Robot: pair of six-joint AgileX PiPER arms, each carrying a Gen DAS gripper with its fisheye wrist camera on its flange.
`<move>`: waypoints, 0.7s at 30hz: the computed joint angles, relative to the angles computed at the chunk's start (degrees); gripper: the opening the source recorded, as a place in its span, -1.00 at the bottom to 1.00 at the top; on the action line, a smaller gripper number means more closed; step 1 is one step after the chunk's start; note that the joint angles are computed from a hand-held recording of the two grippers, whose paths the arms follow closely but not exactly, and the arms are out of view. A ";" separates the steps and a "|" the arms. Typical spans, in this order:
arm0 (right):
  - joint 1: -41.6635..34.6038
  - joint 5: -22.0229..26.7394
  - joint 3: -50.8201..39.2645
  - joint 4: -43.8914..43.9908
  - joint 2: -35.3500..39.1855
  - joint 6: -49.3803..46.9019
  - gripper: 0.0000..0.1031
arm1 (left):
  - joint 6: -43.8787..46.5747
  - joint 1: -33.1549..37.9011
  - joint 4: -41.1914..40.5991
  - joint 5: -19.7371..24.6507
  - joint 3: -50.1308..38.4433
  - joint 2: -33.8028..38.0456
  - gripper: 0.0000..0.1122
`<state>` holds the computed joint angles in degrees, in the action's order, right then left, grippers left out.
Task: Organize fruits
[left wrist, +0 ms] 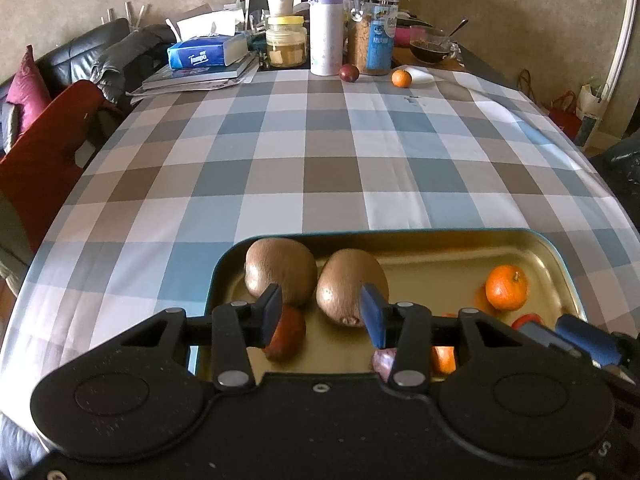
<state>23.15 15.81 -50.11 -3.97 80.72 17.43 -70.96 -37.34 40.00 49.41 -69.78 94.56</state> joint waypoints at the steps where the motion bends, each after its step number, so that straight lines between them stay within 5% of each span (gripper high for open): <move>1: 0.26 -0.04 0.19 -1.58 -0.30 1.64 -0.28 | -0.75 -0.53 0.47 0.27 0.42 -0.38 -0.06; 21: 3.79 -1.46 10.61 -25.58 -10.17 31.98 -0.28 | -17.37 -13.61 9.85 7.90 9.26 -6.26 0.05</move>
